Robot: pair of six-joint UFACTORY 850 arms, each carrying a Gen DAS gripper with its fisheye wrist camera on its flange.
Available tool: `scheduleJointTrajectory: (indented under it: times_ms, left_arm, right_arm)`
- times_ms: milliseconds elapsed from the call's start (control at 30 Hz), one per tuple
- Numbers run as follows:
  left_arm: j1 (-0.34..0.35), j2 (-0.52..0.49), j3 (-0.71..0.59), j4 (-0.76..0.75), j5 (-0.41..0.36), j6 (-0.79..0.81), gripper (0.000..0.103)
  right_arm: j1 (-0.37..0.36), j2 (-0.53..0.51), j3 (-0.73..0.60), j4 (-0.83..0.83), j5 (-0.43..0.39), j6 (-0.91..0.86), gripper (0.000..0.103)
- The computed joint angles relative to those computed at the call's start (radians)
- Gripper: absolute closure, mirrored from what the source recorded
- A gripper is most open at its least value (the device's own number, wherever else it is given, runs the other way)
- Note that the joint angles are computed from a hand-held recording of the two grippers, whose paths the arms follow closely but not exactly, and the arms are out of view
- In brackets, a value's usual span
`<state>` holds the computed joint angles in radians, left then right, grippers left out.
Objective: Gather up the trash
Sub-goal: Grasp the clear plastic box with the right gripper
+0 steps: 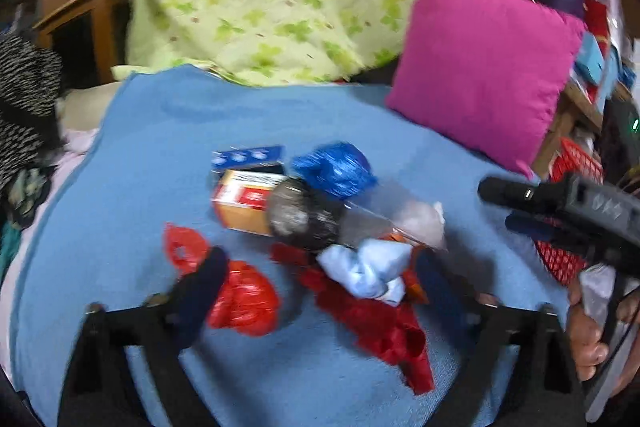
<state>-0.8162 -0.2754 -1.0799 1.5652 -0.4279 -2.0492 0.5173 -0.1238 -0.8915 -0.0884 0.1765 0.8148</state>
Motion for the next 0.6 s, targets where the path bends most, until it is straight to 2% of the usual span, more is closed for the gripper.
scheduleJointTrajectory:
  times_ms: [33, 67, 133, 167, 233, 300, 333, 367, 500, 600]
  left_arm:
    - [0.008, -0.011, -0.008, -0.008, 0.030, 0.016, 0.035]
    - [0.019, -0.024, -0.011, -0.016, 0.066, 0.028, 0.041]
    - [0.039, -0.033, -0.013, -0.041, 0.136, 0.035, 0.070]
    - [0.059, -0.033, -0.006, -0.051, 0.198, 0.025, 0.074]
    - [0.080, -0.021, 0.016, 0.055, 0.256, -0.110, 0.075]
    - [0.088, 0.007, 0.044, 0.115, 0.265, -0.178, 0.076]
    - [0.089, 0.012, 0.051, 0.093, 0.253, -0.149, 0.084]
    - [0.089, 0.022, 0.059, 0.042, 0.238, -0.092, 0.086]
    - [0.108, 0.059, 0.102, -0.058, 0.221, 0.026, 0.088]
    - [0.135, 0.085, 0.136, -0.018, 0.216, -0.011, 0.088]
  right_arm:
    - [-0.002, 0.004, 0.005, 0.005, 0.007, -0.007, 0.006]
    - [-0.001, 0.007, 0.008, 0.025, 0.013, -0.031, 0.006]
    - [0.005, 0.009, 0.008, 0.089, 0.018, -0.115, 0.006]
    - [0.007, 0.009, 0.007, 0.078, 0.022, -0.112, 0.006]
    - [0.013, 0.000, -0.004, 0.017, 0.037, -0.067, 0.006]
    - [0.019, -0.012, -0.016, -0.058, 0.047, 0.000, 0.006]
    - [0.023, -0.023, -0.026, -0.099, 0.056, 0.039, 0.006]
    - [0.028, -0.034, -0.037, -0.132, 0.058, 0.072, 0.006]
    - [0.047, -0.073, -0.076, -0.207, 0.055, 0.132, 0.006]
    - [0.062, -0.105, -0.113, -0.229, 0.025, 0.145, 0.006]
